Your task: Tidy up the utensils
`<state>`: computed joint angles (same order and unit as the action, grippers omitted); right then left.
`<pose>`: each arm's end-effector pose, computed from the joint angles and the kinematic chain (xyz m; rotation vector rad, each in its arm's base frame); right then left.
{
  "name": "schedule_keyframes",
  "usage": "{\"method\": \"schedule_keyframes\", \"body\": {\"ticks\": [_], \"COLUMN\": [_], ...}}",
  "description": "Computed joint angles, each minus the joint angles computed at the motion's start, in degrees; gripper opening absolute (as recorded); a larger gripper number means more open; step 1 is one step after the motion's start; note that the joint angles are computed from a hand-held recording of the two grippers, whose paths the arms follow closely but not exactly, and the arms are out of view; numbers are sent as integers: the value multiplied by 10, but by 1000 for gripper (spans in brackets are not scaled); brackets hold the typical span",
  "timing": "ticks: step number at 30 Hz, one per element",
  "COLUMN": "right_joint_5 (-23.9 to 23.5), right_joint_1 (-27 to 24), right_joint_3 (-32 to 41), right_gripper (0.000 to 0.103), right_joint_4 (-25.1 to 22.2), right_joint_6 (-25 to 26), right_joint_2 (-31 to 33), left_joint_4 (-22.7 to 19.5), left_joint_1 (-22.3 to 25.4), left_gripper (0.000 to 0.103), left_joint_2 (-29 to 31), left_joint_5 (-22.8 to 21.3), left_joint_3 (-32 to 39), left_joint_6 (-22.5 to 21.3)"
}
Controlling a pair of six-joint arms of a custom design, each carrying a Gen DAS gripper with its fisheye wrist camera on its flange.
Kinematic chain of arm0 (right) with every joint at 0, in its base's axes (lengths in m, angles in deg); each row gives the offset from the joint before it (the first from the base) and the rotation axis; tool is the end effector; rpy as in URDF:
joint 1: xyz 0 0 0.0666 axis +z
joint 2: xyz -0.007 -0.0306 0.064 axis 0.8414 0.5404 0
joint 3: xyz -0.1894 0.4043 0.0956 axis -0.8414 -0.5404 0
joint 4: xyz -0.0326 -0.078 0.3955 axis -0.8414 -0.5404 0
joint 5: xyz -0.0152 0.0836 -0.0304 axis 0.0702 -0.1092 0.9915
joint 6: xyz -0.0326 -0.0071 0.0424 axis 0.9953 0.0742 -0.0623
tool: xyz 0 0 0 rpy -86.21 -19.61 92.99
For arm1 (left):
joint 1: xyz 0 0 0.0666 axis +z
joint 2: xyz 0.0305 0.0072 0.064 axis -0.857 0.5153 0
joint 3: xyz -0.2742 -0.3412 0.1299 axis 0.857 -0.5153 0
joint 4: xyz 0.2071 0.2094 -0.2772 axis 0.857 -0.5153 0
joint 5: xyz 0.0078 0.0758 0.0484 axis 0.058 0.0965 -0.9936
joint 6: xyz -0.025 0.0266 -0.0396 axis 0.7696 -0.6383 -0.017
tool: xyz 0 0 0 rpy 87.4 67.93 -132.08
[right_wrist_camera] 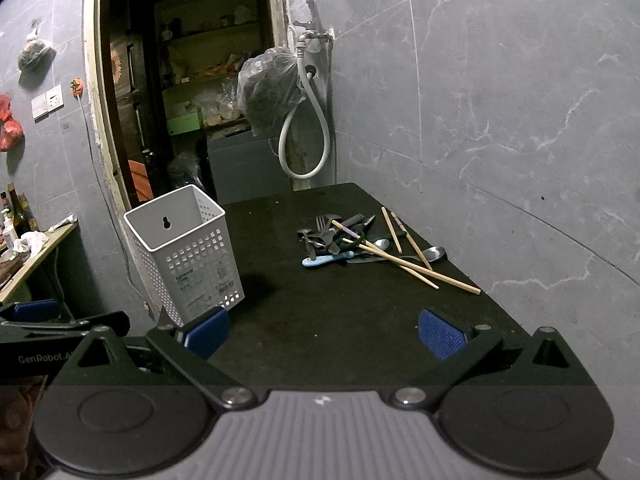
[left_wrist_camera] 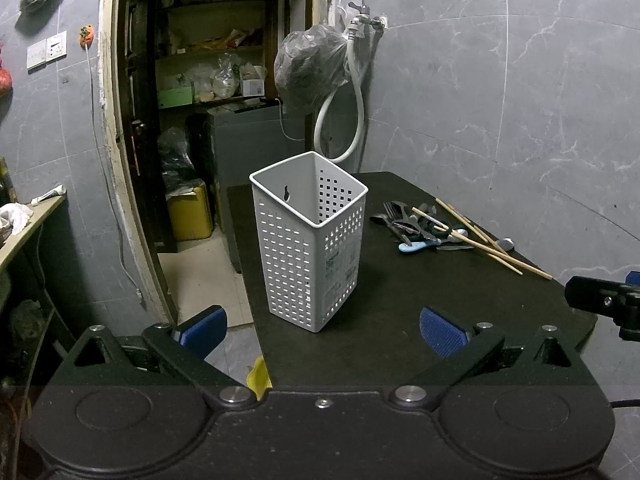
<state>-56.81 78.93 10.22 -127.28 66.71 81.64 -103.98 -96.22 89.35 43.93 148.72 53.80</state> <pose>0.5037 0.1962 0.6144 -0.1530 2.0306 0.2703 0.4996 -0.3532 0.6075 -0.1235 2.0812 0.0748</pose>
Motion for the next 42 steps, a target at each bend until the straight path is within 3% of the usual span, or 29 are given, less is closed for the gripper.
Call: {"method": "schedule_keyframes", "body": {"ticks": [42], "right_joint_5": [2], "right_joint_1": [2], "right_joint_3": [5], "right_gripper": [103], "right_joint_4": [-2], "right_joint_6": [-1], "right_joint_2": [6], "left_joint_4": [-6], "left_joint_1": [1], "left_gripper": [102], "left_joint_2": [3], "left_joint_5": [2], "left_joint_3": [5], "left_joint_6": [2]}}
